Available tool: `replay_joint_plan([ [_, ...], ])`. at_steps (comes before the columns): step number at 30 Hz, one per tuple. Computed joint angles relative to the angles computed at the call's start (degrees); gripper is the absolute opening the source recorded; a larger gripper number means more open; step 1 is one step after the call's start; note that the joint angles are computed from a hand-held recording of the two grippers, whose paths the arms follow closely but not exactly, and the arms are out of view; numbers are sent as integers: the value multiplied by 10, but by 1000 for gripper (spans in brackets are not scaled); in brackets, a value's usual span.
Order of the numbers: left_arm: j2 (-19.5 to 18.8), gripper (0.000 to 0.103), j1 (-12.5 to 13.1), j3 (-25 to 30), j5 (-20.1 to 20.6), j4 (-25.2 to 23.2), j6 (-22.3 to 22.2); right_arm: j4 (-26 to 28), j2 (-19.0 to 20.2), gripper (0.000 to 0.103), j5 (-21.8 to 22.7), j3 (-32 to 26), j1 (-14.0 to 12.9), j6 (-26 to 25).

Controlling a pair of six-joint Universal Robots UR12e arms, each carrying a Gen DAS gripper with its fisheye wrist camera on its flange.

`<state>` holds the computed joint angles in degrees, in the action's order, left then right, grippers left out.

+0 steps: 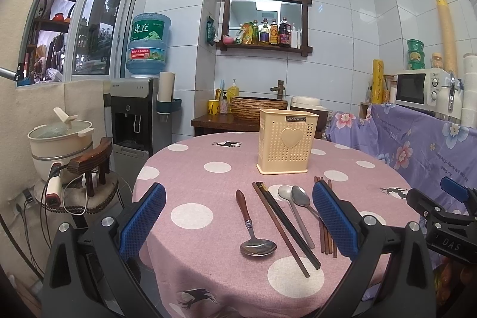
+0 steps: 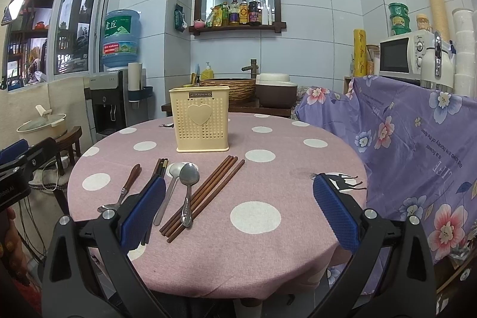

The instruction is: Organize utensils

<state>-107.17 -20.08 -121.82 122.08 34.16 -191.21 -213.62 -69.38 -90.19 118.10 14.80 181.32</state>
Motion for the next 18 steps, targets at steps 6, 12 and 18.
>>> replay_joint_plan([
  [6,-2,98,1,-2,0,0,0,6,-1,98,-2,-2,2,0],
  [12,-6,98,1,-2,2,3,1,8,-1,98,-3,-2,2,2],
  [18,-5,98,1,-1,2,-1,1,9,-3,98,-3,-2,3,1],
])
